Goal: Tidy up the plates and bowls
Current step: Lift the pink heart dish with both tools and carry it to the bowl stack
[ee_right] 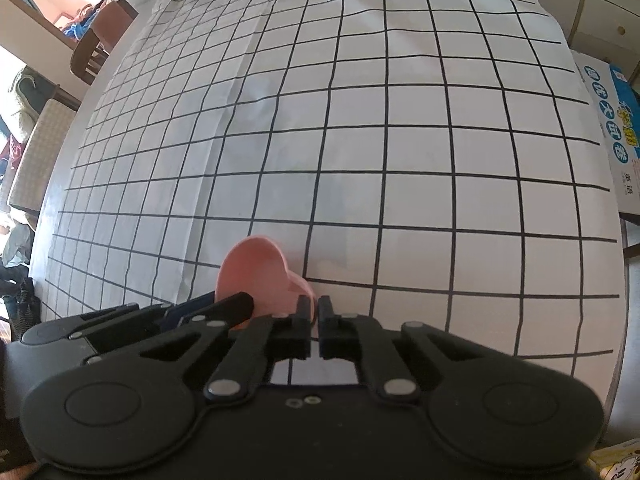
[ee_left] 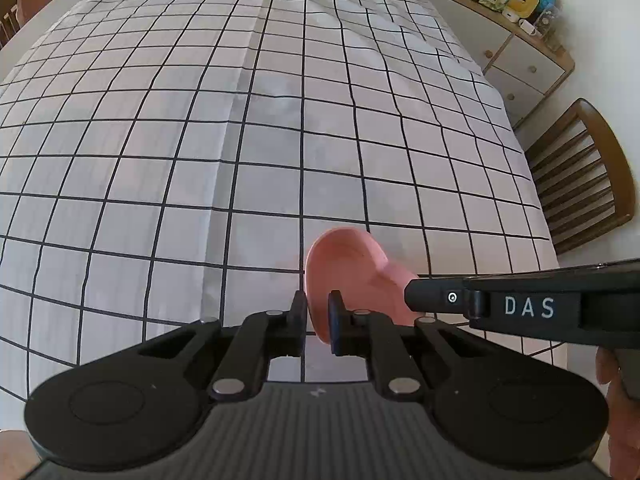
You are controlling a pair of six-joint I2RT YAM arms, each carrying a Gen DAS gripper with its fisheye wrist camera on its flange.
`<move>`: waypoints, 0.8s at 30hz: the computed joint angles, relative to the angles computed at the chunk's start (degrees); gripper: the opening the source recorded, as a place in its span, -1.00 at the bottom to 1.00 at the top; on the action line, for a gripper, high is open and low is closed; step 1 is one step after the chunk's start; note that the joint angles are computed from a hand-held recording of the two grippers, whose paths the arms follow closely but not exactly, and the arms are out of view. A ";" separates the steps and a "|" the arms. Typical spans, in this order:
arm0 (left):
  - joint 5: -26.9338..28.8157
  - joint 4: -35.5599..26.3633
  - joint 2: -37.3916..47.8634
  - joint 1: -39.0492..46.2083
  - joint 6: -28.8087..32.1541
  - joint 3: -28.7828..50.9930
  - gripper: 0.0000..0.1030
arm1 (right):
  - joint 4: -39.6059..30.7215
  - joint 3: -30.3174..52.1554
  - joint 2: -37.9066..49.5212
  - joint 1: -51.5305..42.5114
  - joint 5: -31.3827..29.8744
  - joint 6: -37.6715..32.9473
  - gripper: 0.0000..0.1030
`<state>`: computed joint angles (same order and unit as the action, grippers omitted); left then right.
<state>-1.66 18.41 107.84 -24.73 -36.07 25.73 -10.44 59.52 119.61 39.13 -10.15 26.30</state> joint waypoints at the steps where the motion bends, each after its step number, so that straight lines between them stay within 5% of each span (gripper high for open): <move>1: -0.27 -0.36 -0.66 -0.38 -0.01 -0.10 -0.80 | -0.02 -0.28 -0.44 0.01 0.07 0.02 -0.96; 24: -3.17 -20.09 -25.86 -9.59 -3.51 -2.27 -0.79 | -3.89 -11.11 -20.22 3.48 4.27 4.00 -0.96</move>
<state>-4.84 -1.68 81.98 -34.33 -39.57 23.46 -14.34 48.40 99.39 42.61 -5.89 30.30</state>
